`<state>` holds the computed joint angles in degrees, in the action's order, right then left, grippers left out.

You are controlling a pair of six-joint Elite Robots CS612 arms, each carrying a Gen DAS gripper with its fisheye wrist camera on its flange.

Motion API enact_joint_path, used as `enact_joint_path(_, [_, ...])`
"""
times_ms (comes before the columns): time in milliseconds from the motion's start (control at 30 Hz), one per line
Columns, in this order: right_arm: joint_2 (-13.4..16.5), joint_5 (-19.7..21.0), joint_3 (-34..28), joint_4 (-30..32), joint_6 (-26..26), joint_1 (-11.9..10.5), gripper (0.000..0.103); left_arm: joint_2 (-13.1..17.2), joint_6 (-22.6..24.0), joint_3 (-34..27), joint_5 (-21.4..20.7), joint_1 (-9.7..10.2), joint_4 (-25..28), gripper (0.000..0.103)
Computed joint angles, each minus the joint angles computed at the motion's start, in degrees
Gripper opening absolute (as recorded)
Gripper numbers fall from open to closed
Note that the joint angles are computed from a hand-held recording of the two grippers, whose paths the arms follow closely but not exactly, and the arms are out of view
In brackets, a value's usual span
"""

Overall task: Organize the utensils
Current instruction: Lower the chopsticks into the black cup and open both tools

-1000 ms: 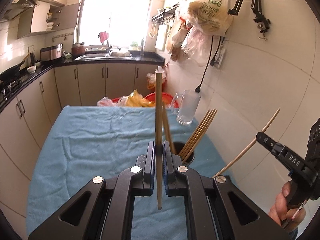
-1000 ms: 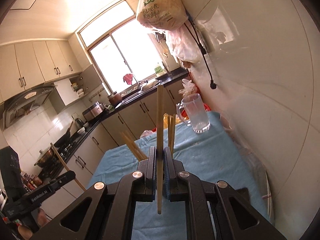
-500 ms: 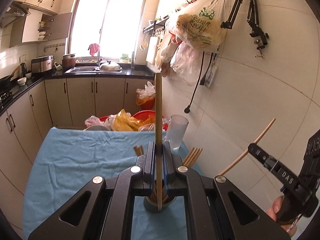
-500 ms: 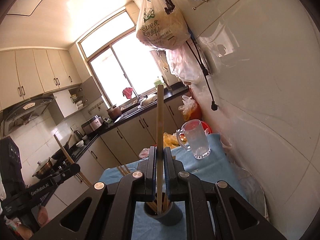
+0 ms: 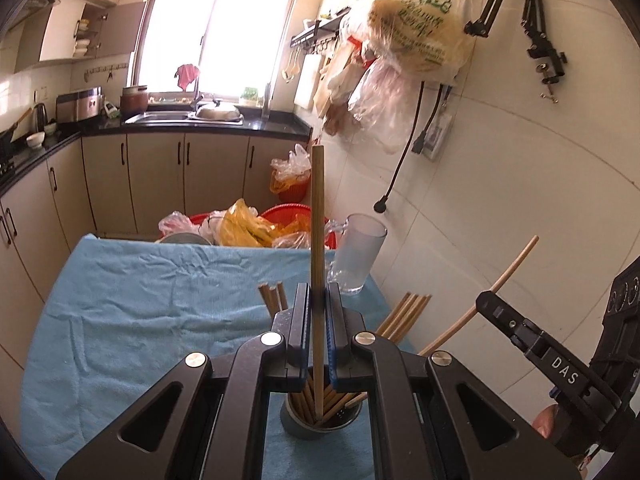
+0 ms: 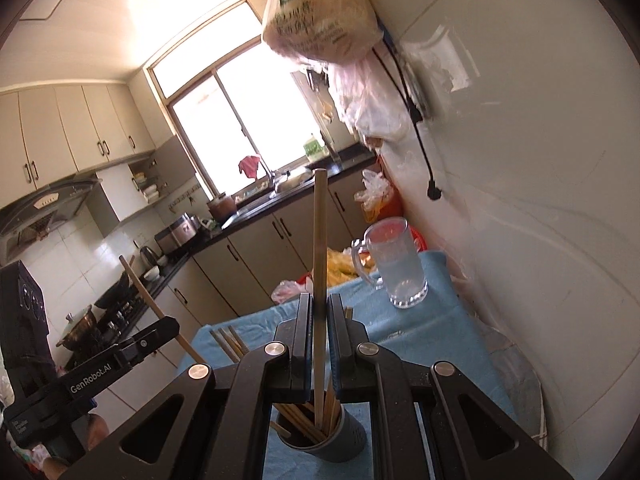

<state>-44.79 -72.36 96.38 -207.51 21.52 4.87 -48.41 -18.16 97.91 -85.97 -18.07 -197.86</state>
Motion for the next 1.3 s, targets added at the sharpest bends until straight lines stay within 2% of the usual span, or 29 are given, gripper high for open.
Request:
enact_joint_path(533, [2.92, -0.93, -2.75, 6.67, -2.45, 1.24, 0.008, 2.89, -1.20, -1.03, -2.79, 1.27, 1.34, 0.007])
enact_joint_path(833, [3.94, -1.14, -4.04, 9.51, -2.86, 1.58, 0.008, 3.73, -1.32, -1.28, -3.02, 1.40, 2.21, 0.007])
enact_joint_path(1300, [4.79, -0.52, -5.06, 11.31, -3.09, 1.60, 0.008, 4.55, -1.07, -2.14, -3.51, 1.51, 3.18, 0.007])
